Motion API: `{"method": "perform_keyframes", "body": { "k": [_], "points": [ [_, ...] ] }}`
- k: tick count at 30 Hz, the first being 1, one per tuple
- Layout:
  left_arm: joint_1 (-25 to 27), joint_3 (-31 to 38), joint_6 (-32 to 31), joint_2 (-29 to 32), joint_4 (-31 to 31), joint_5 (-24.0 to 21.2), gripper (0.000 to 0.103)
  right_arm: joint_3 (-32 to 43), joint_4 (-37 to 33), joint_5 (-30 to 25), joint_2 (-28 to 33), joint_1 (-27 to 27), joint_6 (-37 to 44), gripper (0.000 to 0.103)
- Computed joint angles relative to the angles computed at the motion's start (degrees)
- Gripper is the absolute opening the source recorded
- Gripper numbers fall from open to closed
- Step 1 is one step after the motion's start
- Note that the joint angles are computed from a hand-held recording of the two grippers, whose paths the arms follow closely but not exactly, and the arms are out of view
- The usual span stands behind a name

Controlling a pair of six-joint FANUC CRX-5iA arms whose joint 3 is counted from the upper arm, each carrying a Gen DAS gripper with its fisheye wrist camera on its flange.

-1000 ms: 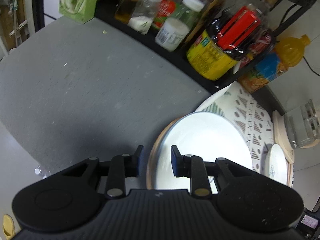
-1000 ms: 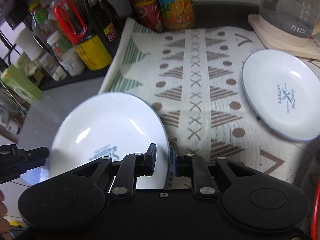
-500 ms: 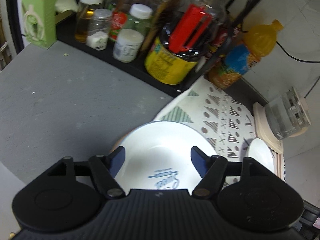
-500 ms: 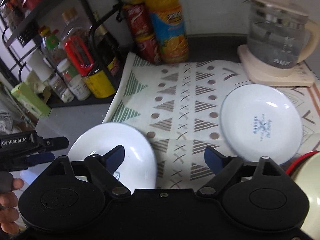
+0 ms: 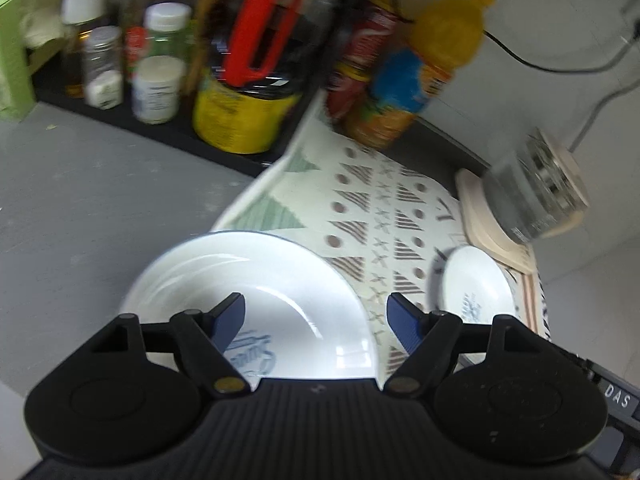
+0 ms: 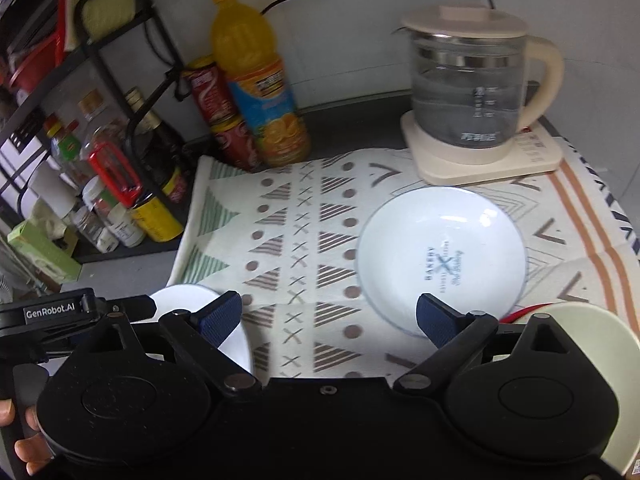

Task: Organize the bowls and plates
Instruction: 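Move both grippers to the white 'BAKERY' plate and close on its rim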

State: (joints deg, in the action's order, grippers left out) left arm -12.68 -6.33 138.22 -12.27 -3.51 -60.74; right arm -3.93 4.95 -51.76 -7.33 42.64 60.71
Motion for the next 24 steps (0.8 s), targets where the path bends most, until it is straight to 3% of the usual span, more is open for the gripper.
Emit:
{"method": "perform_keyframes", "body": {
  "k": [8,24],
  "points": [
    [-2.5,4.2,-0.4,4.6,-0.1,1.5,0.084,0.4,-1.4,1.3,-0.2,-4.1,1.6,0.098],
    [-5.5,12.7,-2.7,15.4,2.5,3.0,0.084,7.0,-8.4,-1.8,4.7,-13.5,9.6,0.099]
  ]
}}
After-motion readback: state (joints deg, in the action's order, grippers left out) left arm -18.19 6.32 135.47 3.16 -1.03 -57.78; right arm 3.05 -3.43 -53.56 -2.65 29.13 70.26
